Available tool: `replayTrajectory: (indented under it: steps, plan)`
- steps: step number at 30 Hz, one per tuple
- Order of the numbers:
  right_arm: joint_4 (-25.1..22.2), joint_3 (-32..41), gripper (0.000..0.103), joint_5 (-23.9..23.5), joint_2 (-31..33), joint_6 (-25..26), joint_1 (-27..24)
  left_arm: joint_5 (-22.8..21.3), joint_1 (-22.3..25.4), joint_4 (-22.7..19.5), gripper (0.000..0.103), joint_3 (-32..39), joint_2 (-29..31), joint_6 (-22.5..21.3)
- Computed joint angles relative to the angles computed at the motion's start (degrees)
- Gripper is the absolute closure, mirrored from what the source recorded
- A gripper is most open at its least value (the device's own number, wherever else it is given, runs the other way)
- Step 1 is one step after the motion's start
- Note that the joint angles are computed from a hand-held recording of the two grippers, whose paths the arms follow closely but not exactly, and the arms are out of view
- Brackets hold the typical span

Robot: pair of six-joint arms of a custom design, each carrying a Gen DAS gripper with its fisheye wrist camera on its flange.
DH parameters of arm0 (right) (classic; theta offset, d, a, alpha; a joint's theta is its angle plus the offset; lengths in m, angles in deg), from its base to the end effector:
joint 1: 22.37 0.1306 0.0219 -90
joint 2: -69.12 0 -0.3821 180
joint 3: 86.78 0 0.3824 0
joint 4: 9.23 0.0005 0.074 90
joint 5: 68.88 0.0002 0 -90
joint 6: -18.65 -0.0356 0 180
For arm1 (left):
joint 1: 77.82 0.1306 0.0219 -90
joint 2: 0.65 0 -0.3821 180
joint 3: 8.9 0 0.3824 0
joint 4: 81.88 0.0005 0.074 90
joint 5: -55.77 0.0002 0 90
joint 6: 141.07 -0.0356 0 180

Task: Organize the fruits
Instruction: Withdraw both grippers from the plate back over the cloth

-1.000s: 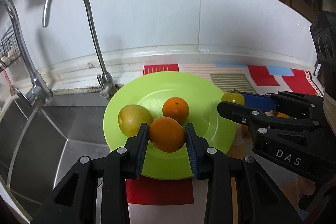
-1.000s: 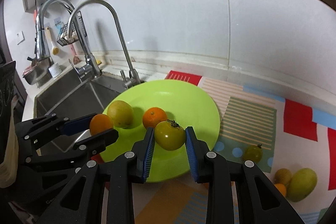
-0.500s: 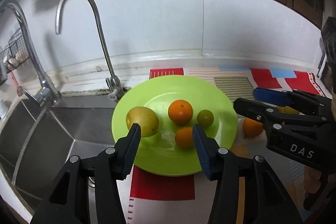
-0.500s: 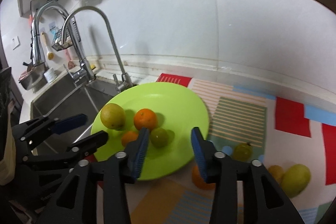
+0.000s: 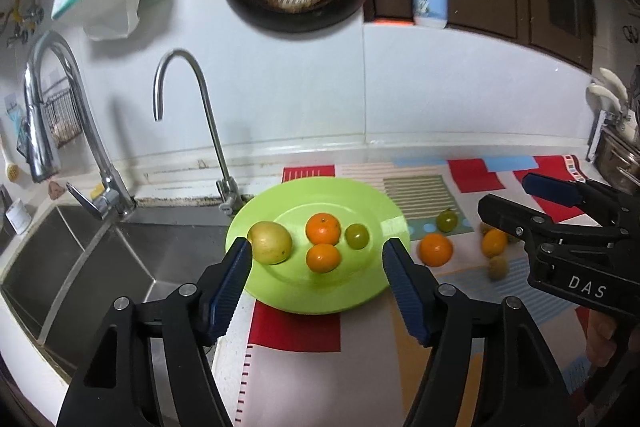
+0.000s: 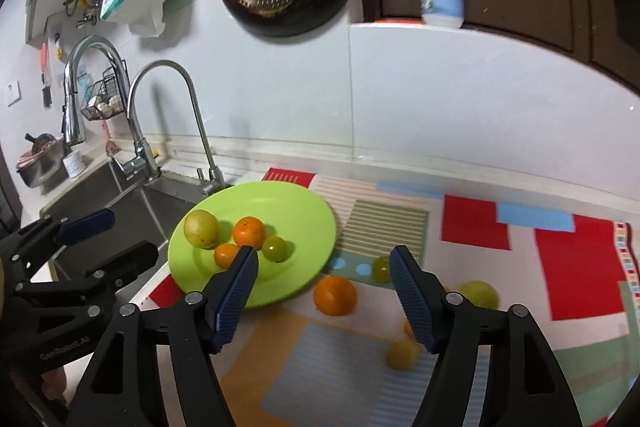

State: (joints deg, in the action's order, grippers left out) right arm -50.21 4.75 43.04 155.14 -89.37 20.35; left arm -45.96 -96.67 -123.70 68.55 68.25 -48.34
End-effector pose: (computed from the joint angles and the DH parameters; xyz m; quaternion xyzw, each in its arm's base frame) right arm 0.3496 0.3040 0.4862 -0.1016 0.8711 0.0816 0.4735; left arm 0.3366 -0.1078 0.4840 0.0747 0.8735 -0.0001 0.4811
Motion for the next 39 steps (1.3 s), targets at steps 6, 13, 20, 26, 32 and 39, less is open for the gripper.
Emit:
replayTrajectory:
  steps: [6, 13, 20, 26, 32, 39]
  plan:
    - [-0.8, -2.1, 0.031, 4.9, -4.1, -0.5, 2.0, -1.2, -2.4, 0.5, 0.030, -0.9, -2.9, -0.2]
    - [-1.8, -4.1, 0.031, 9.9, -7.7, -2.0, 3.8, -1.6, -4.7, 1.9, 0.025, -1.9, -5.2, -1.5]
    - [-3.5, -4.9, 0.031, 13.6, -9.1, -4.7, 5.2, 1.7, -4.9, 3.9, 0.025, -2.3, -5.4, -5.0]
    - [-6.4, -5.2, 0.031, 17.9, -9.3, -9.0, 6.7, 6.6, -4.0, 5.9, 0.025, -2.3, -3.9, -9.5]
    - [-10.2, -4.6, 0.031, 20.3, -8.0, -13.7, 7.2, 11.9, -2.6, 7.7, 0.025, -2.2, -1.6, -14.1]
    - [-12.9, -3.7, 0.031, 20.6, -5.7, -16.6, 6.4, 15.8, -1.8, 8.1, 0.025, -0.8, 2.9, -18.2]
